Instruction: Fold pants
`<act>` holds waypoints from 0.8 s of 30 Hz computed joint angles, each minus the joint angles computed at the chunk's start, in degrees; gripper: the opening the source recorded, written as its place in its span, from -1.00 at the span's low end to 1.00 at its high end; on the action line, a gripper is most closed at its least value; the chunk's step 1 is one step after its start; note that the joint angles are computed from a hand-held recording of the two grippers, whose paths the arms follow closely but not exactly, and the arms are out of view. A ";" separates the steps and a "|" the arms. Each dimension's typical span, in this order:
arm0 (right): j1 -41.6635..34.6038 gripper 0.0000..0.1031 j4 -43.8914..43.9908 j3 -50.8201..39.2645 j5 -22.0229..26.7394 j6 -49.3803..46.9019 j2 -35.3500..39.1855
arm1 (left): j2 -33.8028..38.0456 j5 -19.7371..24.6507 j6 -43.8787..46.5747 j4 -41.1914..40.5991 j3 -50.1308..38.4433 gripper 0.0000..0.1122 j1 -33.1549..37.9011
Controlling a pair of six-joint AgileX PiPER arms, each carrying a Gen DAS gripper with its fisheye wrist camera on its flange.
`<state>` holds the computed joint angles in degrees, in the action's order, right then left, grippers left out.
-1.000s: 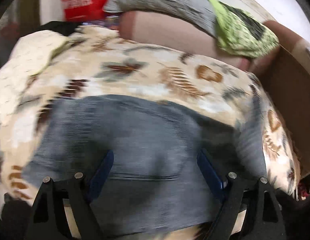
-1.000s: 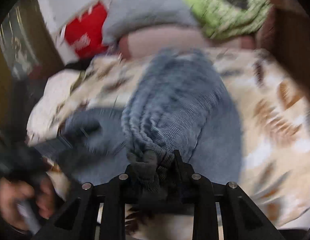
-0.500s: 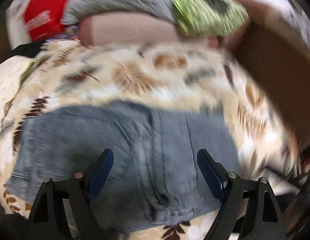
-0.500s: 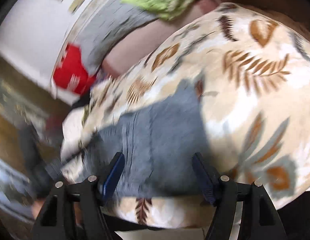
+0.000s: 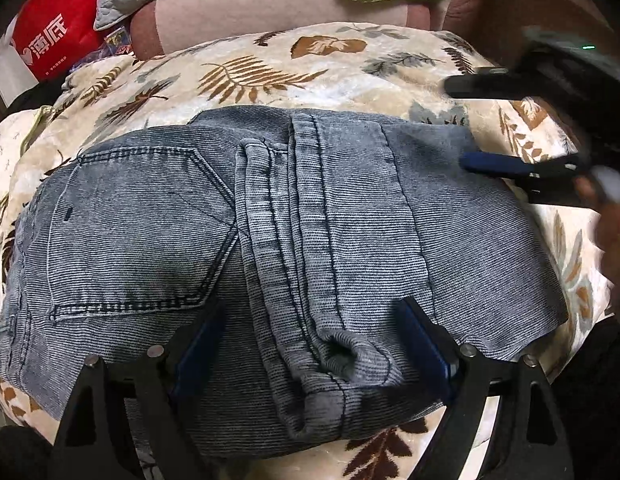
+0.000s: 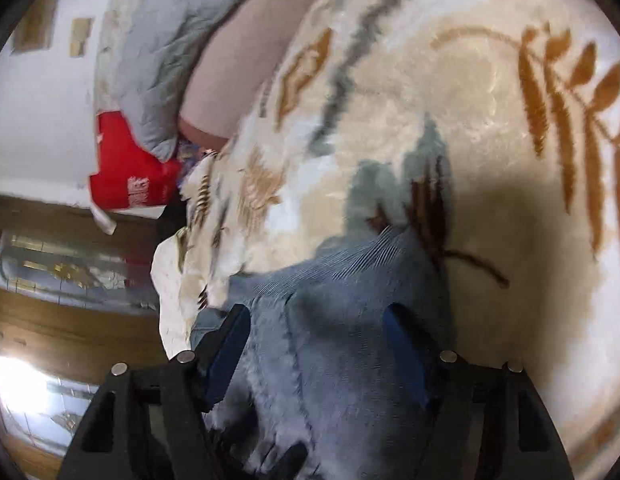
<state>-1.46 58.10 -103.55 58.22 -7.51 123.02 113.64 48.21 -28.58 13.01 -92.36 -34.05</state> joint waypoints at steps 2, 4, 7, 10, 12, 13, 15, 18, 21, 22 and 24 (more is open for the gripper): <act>1.59 0.40 -4.93 4.75 -0.60 -0.51 -6.29 | -0.52 -0.40 -0.20 -0.36 0.58 0.56 0.08; 2.47 0.40 -6.11 12.09 -1.62 -3.27 -13.63 | -1.65 -1.48 0.27 -2.74 1.71 0.56 1.12; 1.79 0.41 -3.93 23.64 -2.46 -7.44 -20.93 | -5.37 -3.53 -3.09 -2.66 4.88 0.56 2.11; 2.96 0.43 -5.45 28.57 -2.70 -8.40 -18.88 | -7.28 -4.25 -3.56 -1.97 6.30 0.56 2.44; 3.38 0.42 -4.53 30.44 -5.75 -9.21 -20.66 | -7.05 -2.75 -3.26 -1.69 5.95 0.56 2.52; 4.41 0.42 -7.51 29.27 -5.96 -7.22 -21.17 | -7.44 -2.86 -4.44 -1.11 6.46 0.56 2.63; 6.88 0.44 -13.41 27.67 -6.91 -3.49 -21.70 | -8.28 -3.08 -4.45 -2.06 7.19 0.56 3.24; 9.65 0.45 -18.70 27.25 -9.13 -0.88 -22.44 | -10.57 -3.60 -6.25 0.99 9.00 0.56 3.40; 11.21 0.45 -22.14 25.15 -9.61 2.39 -21.32 | -12.52 -3.86 -7.30 2.42 11.02 0.56 4.44; 11.67 0.45 -23.71 24.85 -9.57 3.74 -21.63 | -13.14 -4.00 -7.57 2.72 11.76 0.56 4.84; 12.95 0.45 -26.94 25.19 -10.49 5.71 -22.47 | -14.62 -4.36 -7.98 2.73 13.50 0.56 5.99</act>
<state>11.49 31.16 -78.36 47.73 -1.80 100.55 99.02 43.85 -36.56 15.74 -78.86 -28.06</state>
